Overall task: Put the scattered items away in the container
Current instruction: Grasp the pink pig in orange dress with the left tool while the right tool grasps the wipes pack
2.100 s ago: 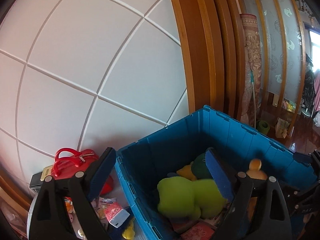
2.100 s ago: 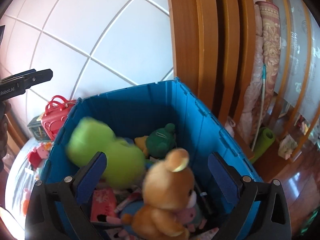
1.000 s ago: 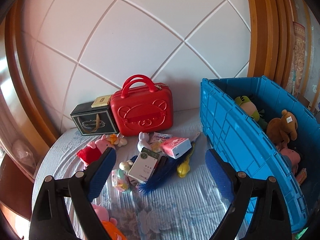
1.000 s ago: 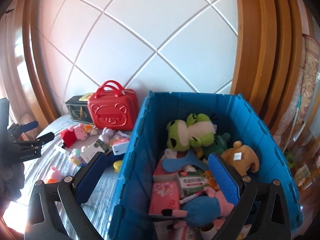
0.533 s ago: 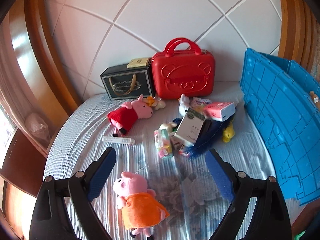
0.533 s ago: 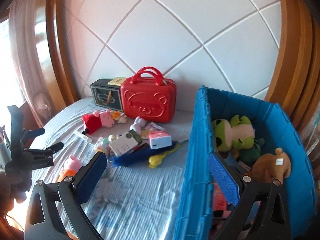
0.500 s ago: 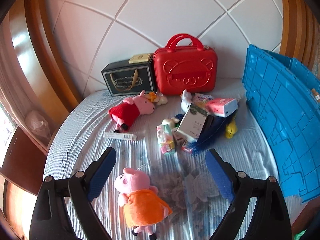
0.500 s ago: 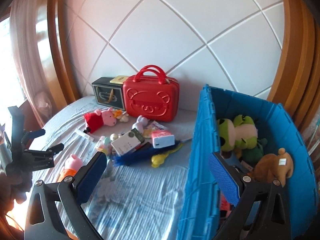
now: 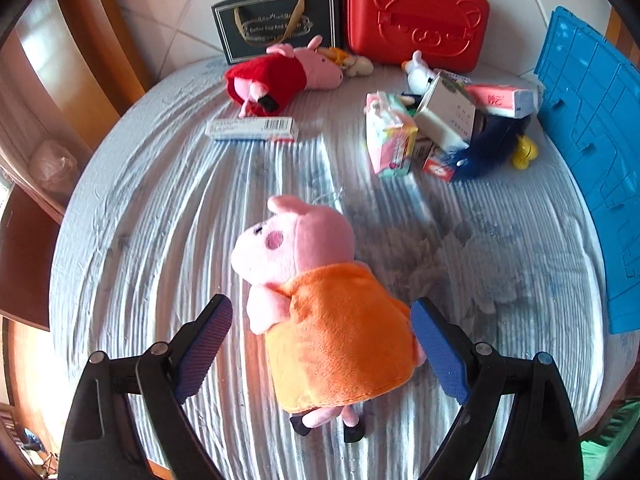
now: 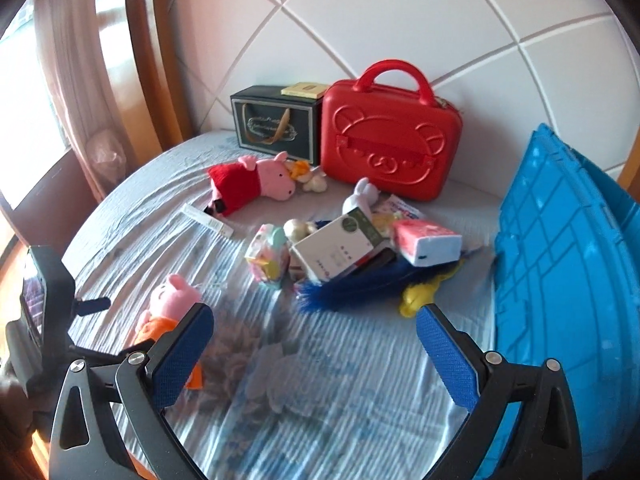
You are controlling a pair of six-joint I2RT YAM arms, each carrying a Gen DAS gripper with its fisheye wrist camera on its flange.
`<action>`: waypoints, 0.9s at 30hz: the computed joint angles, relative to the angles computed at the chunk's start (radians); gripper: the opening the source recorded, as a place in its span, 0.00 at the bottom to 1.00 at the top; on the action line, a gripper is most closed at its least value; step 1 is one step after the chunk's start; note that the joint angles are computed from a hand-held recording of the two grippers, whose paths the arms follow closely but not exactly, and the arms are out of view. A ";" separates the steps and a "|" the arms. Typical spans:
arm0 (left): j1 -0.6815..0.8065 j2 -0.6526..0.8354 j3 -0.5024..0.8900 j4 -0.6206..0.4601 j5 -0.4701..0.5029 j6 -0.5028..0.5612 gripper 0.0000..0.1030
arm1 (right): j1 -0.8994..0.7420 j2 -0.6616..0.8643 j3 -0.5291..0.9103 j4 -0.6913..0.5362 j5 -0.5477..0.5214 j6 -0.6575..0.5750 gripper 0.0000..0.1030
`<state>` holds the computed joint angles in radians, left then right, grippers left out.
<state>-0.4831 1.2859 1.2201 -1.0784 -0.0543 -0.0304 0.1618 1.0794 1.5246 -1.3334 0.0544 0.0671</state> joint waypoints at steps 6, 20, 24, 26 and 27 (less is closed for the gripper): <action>0.065 0.052 -0.092 0.074 0.080 0.060 0.89 | 0.144 0.123 -0.154 0.202 0.064 0.069 1.00; 0.106 0.214 -0.119 0.160 0.251 0.157 1.00 | 0.167 0.559 -0.123 0.425 0.110 0.122 1.00; 0.093 0.222 -0.123 0.179 0.261 0.164 1.00 | 0.166 0.655 -0.069 0.430 0.126 0.147 1.00; 0.092 0.233 -0.119 0.175 0.273 0.172 1.00 | 0.166 0.692 -0.046 0.430 0.136 0.151 1.00; 0.091 0.232 -0.121 0.176 0.276 0.176 1.00 | 0.164 0.711 -0.035 0.432 0.138 0.155 1.00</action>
<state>-0.3919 1.5180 1.0996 -0.9019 0.2214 0.1461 0.3262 1.7901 1.4898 -0.9014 0.1921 0.2220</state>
